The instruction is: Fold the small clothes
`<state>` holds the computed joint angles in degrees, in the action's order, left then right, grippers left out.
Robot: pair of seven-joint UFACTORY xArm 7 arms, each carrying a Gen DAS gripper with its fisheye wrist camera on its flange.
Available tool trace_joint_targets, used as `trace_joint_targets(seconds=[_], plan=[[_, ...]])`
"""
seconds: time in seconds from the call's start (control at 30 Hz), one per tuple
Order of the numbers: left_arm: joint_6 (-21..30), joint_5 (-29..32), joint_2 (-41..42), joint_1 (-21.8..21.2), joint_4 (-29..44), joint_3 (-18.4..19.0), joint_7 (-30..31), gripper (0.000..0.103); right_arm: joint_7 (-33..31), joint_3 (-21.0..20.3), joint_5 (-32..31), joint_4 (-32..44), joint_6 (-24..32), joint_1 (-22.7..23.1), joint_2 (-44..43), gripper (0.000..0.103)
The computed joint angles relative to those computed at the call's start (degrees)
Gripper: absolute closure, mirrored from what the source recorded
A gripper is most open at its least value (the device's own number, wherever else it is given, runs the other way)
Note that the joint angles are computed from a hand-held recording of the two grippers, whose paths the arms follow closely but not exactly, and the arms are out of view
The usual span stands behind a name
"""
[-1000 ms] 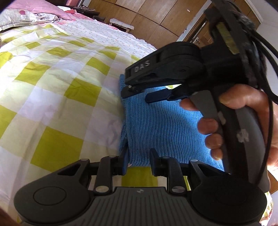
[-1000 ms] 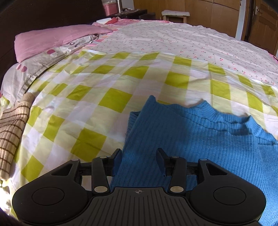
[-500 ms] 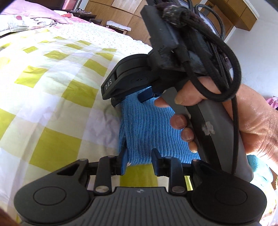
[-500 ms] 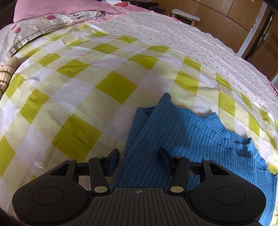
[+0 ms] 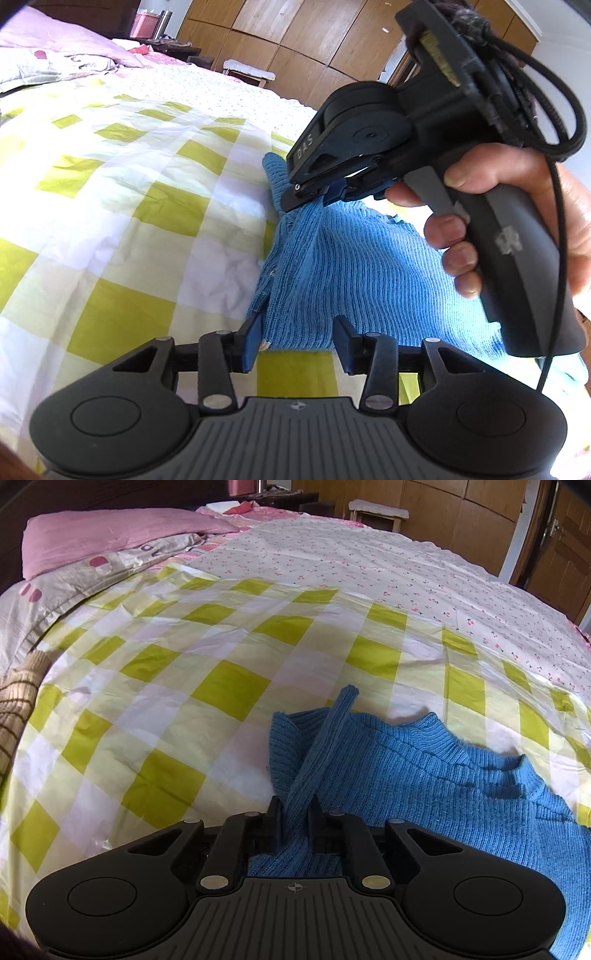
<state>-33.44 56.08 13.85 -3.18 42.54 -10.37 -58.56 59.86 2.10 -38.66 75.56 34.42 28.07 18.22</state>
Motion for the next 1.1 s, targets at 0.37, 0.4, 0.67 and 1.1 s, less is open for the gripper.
trace_joint_targets(seconds=[0.37, 0.4, 0.67, 1.1], plan=[[-4.4, -19.9, -3.6, -4.9, -7.7, 1.8, 18.5, 0.040, 4.3, 0.6, -1.0, -8.9, -8.1, -3.6, -8.7, 0.092], [-4.7, -22.1, -3.8, -5.6, -8.3, 1.8, 20.5, 0.039, 4.5, 0.8, -0.9, -9.7, -8.7, -4.2, -9.4, 0.092], [-3.5, -31.6, -2.6, -9.4, -7.2, 0.9, 26.5, 0.033, 4.8, 2.9, -0.3, -15.3, -13.4, -7.8, -14.5, 0.092], [3.1, -31.5, -5.6, -12.5, -3.1, -2.4, 26.1, 0.080, 2.6, 5.6, 5.7, -28.5, -23.4, -16.5, -25.5, 0.092]])
